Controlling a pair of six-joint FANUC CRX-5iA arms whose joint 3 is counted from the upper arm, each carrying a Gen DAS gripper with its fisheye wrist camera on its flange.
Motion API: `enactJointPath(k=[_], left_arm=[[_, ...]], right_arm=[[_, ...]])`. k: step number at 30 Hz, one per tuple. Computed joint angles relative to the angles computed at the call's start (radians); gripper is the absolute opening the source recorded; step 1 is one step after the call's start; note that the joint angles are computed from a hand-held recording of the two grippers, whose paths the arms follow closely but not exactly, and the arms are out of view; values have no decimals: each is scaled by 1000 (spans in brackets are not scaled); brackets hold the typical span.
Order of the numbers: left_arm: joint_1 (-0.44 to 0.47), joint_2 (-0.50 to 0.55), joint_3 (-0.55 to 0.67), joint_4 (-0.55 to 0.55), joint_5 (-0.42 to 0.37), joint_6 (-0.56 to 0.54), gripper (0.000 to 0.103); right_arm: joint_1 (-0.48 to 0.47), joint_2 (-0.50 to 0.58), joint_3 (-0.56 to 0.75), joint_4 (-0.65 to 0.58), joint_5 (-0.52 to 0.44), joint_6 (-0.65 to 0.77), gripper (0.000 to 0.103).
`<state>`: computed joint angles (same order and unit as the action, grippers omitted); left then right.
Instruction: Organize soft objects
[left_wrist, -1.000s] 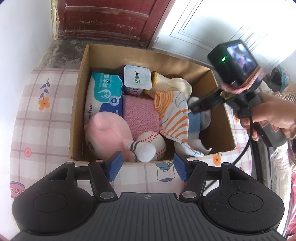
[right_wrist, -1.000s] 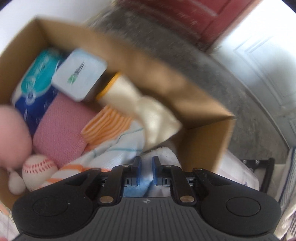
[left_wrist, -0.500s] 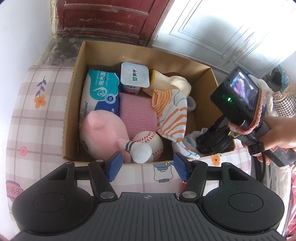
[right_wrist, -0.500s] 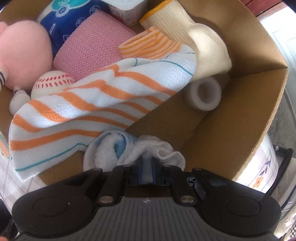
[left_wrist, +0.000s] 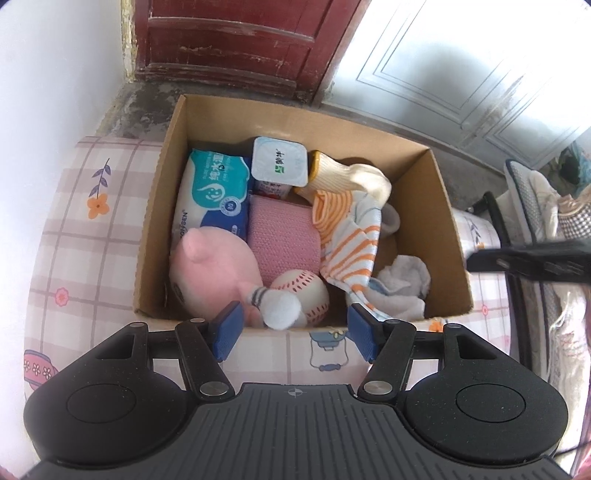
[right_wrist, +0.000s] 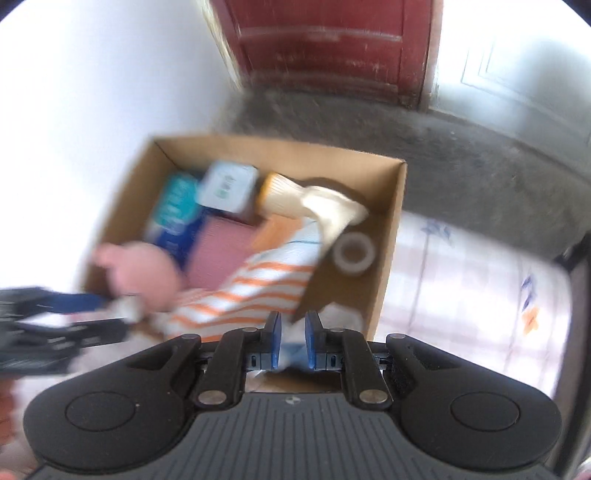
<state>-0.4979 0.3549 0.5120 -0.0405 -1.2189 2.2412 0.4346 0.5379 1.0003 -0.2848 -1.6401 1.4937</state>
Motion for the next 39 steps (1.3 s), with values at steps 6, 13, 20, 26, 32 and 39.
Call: enactJointPath(k=[6,13,20,26,32,39], left_arm=[[-32,5,14,35,-42,-40,62],[-66,74,11,164,-109,-141,63],[-107,165,11,226,-110,-212,60],[-124,215,53,216,-128,-245,53],[-125,266,116,206,-174,-258,43],[-123,299,146,214,-190,-256,32]], right_arm=[[-163,-178,-161,-271,-89,-136,22],[-235,-359,-493,-386,-46,-326,45],[-199,-394,-680,-389,92,-438,46],[-141,-343,-702,-354,148,-463,46],[-100,-306,-674,-309,145,-464,46],[-59,-276,-653,-249,147,-467,46]])
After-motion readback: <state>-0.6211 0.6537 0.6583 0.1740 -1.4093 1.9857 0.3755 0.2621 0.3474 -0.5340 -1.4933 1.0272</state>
